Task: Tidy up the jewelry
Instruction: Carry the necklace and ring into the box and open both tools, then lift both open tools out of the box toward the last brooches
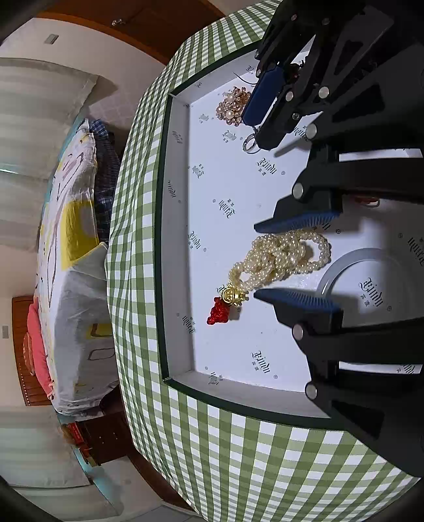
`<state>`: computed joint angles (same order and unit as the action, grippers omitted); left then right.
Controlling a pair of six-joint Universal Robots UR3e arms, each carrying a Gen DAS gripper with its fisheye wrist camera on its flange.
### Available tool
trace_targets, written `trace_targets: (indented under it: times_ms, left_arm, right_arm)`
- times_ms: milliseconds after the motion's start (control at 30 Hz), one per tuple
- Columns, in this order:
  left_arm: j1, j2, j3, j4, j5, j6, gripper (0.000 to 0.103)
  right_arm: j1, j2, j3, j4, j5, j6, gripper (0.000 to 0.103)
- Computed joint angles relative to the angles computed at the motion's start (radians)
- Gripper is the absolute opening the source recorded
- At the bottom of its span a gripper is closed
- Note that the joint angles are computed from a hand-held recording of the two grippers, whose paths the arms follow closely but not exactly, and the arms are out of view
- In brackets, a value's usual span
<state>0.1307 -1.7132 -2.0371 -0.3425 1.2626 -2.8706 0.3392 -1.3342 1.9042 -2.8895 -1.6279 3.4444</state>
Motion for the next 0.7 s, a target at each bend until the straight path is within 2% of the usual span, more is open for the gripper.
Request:
trace_targets:
  times_ms: [167, 300, 500, 700]
  left_arm:
    - [0.037, 0.052, -0.057, 0.029, -0.045, 0.005, 0.051]
    - [0.107, 0.161, -0.145, 0.044, -0.135, 0.017, 0.061]
    - [0.189, 0.362, -0.266, 0.034, -0.215, 0.056, 0.066]
    - [0.284, 0.594, -0.364, -0.095, -0.29, 0.105, 0.068]
  right_arm:
    - [0.003, -0.045, 0.034, -0.026, -0.011, 0.005, 0.032]
    - [0.013, -0.114, 0.078, -0.049, -0.038, 0.013, 0.036]
    - [0.026, -0.243, 0.166, -0.059, -0.087, 0.035, 0.037]
    - [0.035, -0.378, 0.261, -0.038, -0.134, 0.062, 0.038]
